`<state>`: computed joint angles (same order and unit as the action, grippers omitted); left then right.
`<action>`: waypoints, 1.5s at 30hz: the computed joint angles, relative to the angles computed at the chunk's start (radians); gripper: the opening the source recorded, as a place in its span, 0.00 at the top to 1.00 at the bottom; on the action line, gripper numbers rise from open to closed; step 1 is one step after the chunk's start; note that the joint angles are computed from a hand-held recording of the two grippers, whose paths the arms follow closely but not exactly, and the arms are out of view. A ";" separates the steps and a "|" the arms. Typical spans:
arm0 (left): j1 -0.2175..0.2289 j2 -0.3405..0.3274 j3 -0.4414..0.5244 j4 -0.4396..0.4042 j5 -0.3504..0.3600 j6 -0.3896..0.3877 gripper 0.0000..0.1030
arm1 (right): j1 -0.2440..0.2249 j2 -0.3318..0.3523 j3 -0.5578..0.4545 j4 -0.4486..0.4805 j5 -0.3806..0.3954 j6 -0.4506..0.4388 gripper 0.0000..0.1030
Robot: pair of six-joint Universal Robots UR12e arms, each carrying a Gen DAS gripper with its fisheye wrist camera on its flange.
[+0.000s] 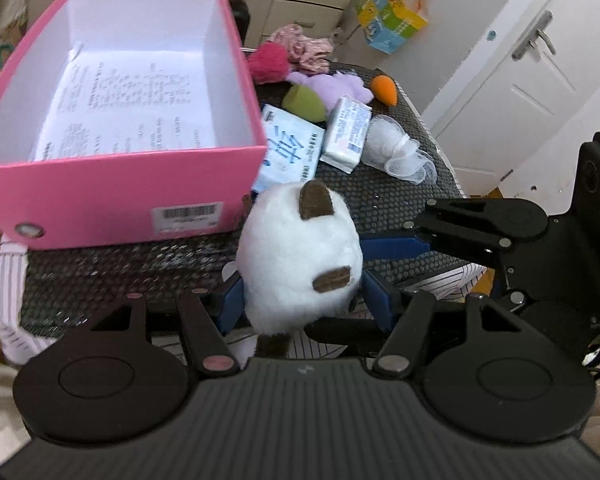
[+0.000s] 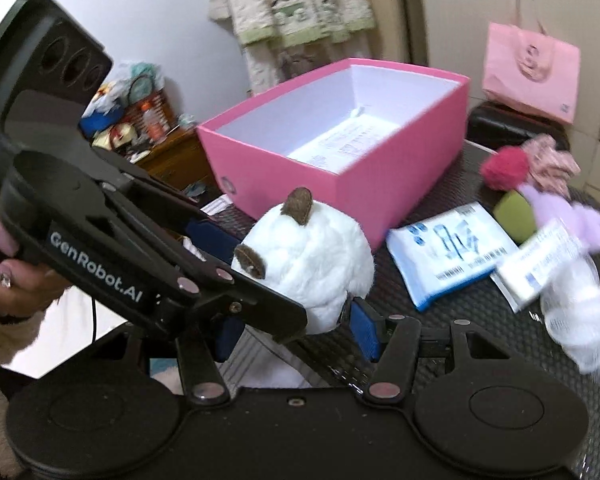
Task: Organize soft objects
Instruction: 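Lift the plush cat with the left gripper and carry it into the pink box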
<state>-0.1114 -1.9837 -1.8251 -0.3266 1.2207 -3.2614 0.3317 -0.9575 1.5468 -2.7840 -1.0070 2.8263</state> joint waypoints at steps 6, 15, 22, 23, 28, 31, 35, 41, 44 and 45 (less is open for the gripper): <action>0.029 0.043 -0.021 0.002 0.000 -0.011 0.40 | 0.015 0.009 -0.070 0.090 0.033 -0.047 0.39; 0.060 0.044 -0.007 0.168 0.067 -0.004 0.40 | 0.055 0.061 -0.200 0.006 -0.020 -0.057 0.39; 0.088 -0.003 0.066 0.234 0.085 0.005 0.40 | 0.057 0.156 -0.383 0.053 0.003 -0.029 0.39; 0.091 -0.013 0.080 0.235 0.093 0.016 0.40 | 0.058 0.170 -0.403 0.057 0.005 -0.028 0.39; 0.112 -0.057 0.143 0.140 0.090 0.016 0.40 | 0.064 0.248 -0.531 0.177 0.010 -0.029 0.39; 0.120 -0.082 0.173 0.057 0.086 0.008 0.40 | 0.071 0.297 -0.611 0.292 0.013 -0.035 0.39; 0.123 -0.093 0.187 -0.025 0.104 0.025 0.40 | 0.077 0.332 -0.667 0.413 0.017 -0.061 0.39; 0.125 -0.089 0.188 -0.096 0.136 0.030 0.41 | 0.085 0.358 -0.714 0.528 0.034 -0.107 0.39; 0.115 -0.088 0.183 -0.079 0.176 0.031 0.39 | 0.088 0.371 -0.746 0.595 0.030 -0.138 0.38; 0.111 -0.085 0.180 -0.070 0.189 0.033 0.39 | 0.089 0.373 -0.754 0.614 0.025 -0.152 0.38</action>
